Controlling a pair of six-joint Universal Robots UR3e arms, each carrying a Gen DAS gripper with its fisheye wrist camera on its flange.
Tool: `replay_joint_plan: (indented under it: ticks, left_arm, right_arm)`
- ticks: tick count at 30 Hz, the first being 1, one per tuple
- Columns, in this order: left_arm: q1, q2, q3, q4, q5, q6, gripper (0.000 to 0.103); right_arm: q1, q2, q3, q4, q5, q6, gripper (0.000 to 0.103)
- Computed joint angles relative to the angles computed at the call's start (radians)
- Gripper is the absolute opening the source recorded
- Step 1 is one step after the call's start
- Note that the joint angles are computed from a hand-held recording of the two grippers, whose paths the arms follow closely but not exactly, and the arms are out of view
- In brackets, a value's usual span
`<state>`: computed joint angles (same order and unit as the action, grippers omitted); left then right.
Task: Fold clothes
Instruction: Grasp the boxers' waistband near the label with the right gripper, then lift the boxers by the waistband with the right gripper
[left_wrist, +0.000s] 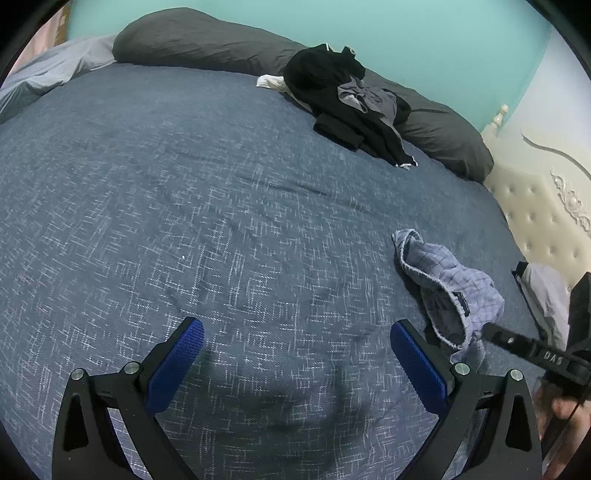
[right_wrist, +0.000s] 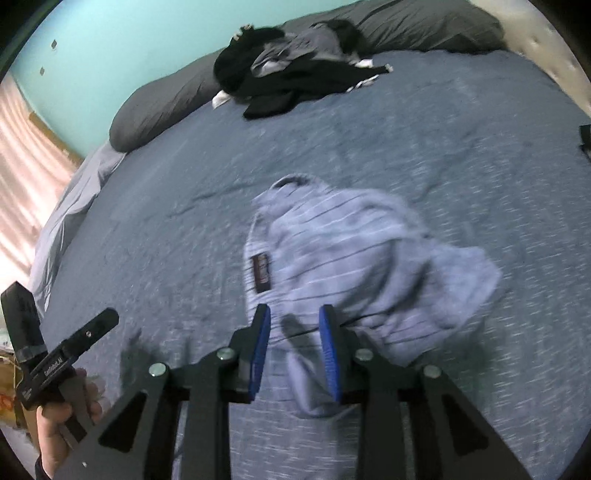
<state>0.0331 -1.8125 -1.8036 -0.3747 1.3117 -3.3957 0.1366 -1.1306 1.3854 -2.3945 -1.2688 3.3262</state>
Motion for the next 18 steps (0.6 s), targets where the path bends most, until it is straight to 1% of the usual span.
replay_joint_plan:
  ticks: [4,7,9,11,18]
  left_arm:
    - [0.008,0.007,-0.004,0.001,-0.006,0.000,0.103]
    - [0.010,0.009,-0.004,0.001,-0.010,0.000,0.103]
    - [0.010,0.011,-0.004,0.001,-0.012,0.000,0.103]
    - [0.007,0.012,-0.002,0.001,-0.010,0.002,0.103]
    - [0.006,0.010,0.001,-0.003,-0.010,0.000,0.103]
  right_arm:
    - [0.048,0.036,-0.061,0.044,-0.056,-0.015,0.027]
    - [0.079,0.053,-0.083,0.059,-0.104,-0.029,0.031]
    - [0.094,0.057,-0.088,0.067,-0.130,-0.040,0.044]
    - [0.103,0.063,-0.096,0.076,-0.143,-0.052,0.050]
    - [0.147,0.155,-0.202,0.133,-0.258,-0.093,0.050]
